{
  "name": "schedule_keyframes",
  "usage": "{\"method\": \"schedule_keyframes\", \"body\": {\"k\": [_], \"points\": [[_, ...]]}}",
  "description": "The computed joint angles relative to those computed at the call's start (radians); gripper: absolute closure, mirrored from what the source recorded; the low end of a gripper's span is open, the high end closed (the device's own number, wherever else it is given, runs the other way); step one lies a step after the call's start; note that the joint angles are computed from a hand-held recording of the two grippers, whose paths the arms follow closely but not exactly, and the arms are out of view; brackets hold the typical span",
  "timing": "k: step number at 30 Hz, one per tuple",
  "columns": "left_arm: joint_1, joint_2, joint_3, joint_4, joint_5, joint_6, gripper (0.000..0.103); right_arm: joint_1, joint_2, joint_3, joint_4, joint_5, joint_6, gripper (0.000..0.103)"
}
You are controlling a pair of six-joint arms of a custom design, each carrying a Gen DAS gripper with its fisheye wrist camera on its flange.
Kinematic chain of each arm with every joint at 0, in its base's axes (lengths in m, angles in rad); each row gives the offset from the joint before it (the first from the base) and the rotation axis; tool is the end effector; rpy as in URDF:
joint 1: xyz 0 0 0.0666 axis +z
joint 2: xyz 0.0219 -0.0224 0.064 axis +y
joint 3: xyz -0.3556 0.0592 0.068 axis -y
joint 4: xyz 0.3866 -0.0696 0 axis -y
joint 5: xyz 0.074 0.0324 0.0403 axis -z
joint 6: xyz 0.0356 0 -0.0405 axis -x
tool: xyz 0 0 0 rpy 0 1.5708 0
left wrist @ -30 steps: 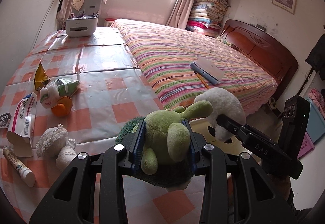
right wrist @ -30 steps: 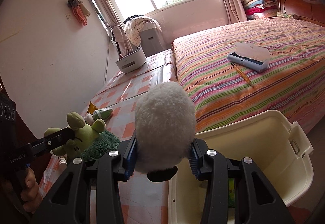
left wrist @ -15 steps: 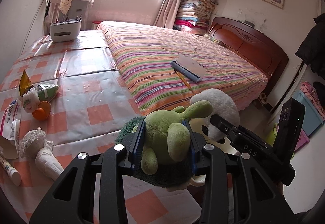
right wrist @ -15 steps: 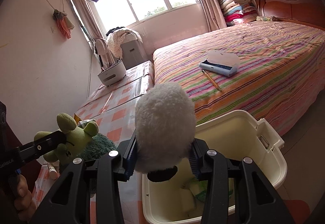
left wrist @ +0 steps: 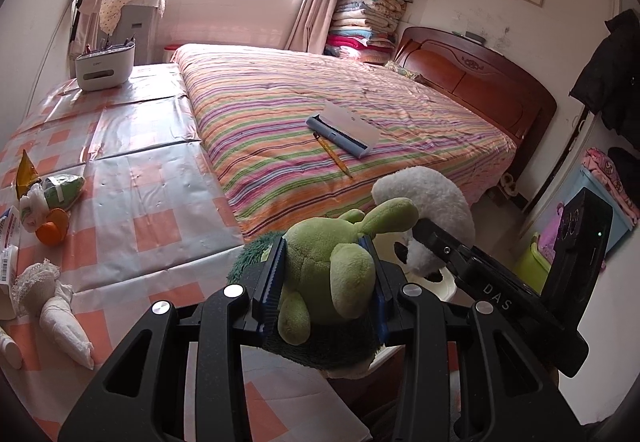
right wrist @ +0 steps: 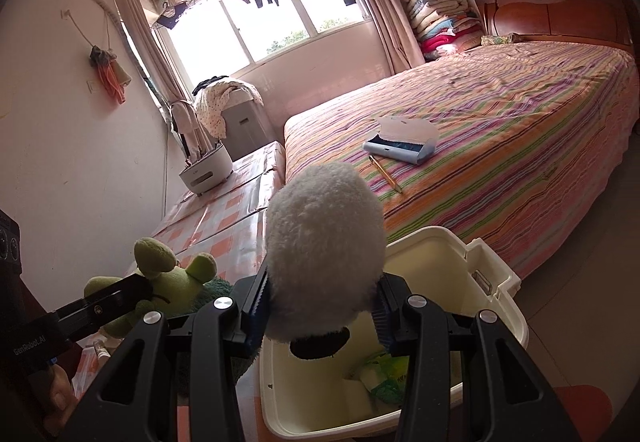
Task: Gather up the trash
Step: 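Carry the white plush into the bin and open the right tool while the left tool carries the green plush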
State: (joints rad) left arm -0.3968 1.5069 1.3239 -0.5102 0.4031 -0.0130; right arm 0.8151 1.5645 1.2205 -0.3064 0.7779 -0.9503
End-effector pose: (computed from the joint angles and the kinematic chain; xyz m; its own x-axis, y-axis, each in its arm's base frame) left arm 0.4825 -0.2178 0.3511 -0.5811 0.2564 -0.7724 0.6414 0.7285 -0.2406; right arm 0.3823 0.3687 0.2959 -0.3516 0.4720 -0.8085 0.2591 0.8789 0.4004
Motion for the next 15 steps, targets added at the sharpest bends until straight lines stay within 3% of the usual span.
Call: {"method": "schedule_keyframes", "body": {"k": [15], "points": [[-0.010,0.016,0.013,0.003,-0.001,0.003,0.067,0.011,-0.002,0.006,-0.040,0.040,-0.027,0.059]]}}
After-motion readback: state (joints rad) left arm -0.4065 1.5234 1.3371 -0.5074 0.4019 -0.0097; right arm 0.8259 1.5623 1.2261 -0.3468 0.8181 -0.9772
